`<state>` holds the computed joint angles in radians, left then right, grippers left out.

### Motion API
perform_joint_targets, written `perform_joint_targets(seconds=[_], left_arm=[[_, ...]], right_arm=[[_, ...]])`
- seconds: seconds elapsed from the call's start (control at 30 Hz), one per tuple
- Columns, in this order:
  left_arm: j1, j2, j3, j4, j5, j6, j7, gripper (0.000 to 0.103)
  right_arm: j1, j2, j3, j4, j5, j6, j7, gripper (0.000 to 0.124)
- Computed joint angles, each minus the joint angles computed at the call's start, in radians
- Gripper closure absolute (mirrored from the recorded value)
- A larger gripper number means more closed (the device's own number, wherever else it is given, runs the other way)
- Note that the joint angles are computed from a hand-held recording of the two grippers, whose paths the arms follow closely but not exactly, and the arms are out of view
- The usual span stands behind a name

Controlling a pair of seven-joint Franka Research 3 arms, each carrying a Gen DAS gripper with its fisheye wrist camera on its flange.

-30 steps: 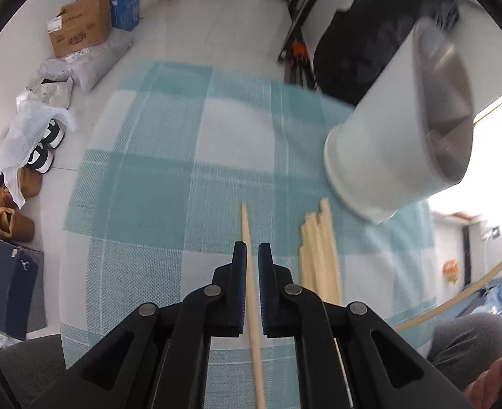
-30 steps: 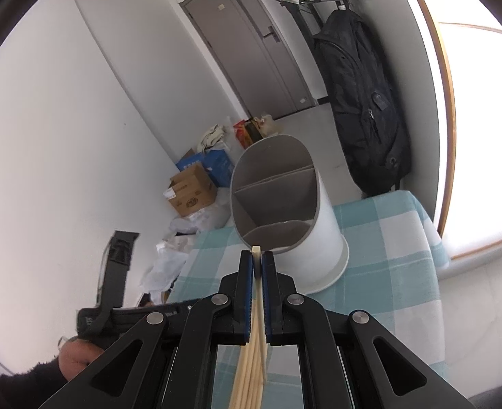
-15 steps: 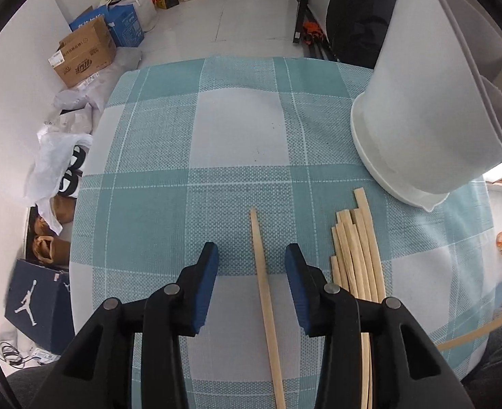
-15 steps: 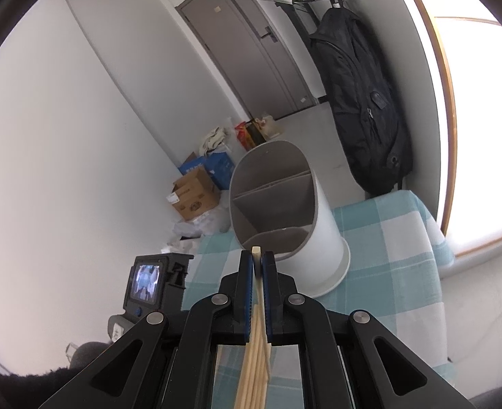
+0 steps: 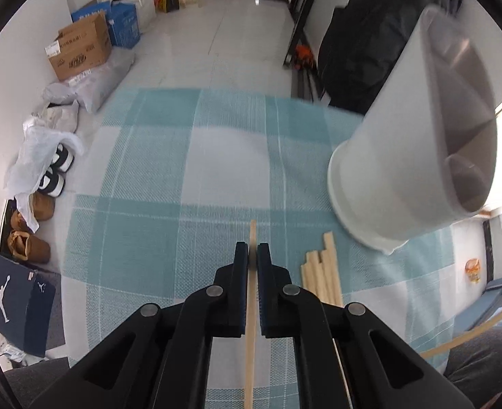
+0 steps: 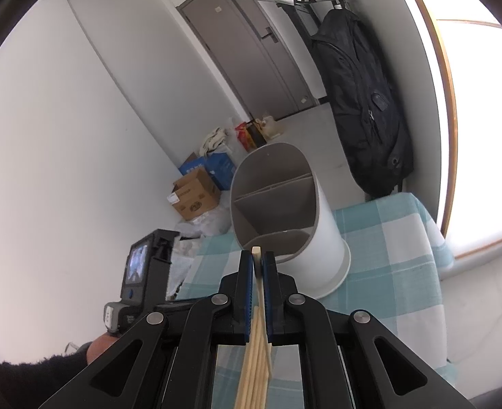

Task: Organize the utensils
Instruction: 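Grasp one chopstick with the left gripper while the right gripper holds its chopstick above the holder, then raise the left chopstick toward the holder while the right gripper drops its chopstick inside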

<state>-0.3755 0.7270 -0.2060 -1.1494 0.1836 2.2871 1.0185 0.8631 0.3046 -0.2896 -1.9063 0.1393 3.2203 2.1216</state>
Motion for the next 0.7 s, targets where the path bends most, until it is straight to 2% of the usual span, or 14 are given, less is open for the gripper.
perform_joint_targets(seconds=[0.17,0.27,0.3,0.37,0.4,0.47,0.57,0.7], left_arm=[[-0.002,-0.17,0.027,-0.255,0.064,0.256,-0.101,0.102],[-0.006,-0.229,0.034,-0.332,0.15,0.349,-0.191,0.102],[-0.026,-0.228,0.059,-0.335,0.161,0.384,-0.203,0.102],[-0.044,-0.265,0.083,-0.387,0.229,0.445,-0.258,0.102],[-0.049,-0.256,0.086,-0.379,0.251,0.456,-0.277,0.102],[-0.058,-0.272,0.093,-0.401,0.296,0.49,-0.309,0.102],[-0.047,-0.271,0.084,-0.409,0.324,0.521,-0.308,0.102],[-0.044,-0.288,0.086,-0.428,0.354,0.554,-0.309,0.102]], right_arm=[[0.043,0.002,-0.048,-0.004,-0.014,0.0,0.017,0.117],[0.067,0.001,-0.073,-0.009,-0.019,0.008,0.019,0.118],[0.087,0.004,-0.09,-0.007,0.014,0.009,-0.009,0.118],[0.169,0.01,-0.19,-0.012,-0.074,0.007,0.082,0.118],[0.185,0.011,-0.204,-0.013,-0.06,0.011,0.064,0.118],[0.172,0.009,-0.18,-0.013,-0.024,0.025,0.016,0.12],[0.252,0.021,-0.258,-0.01,-0.008,0.027,-0.001,0.12],[0.306,0.032,-0.307,-0.004,0.02,0.03,-0.036,0.12]])
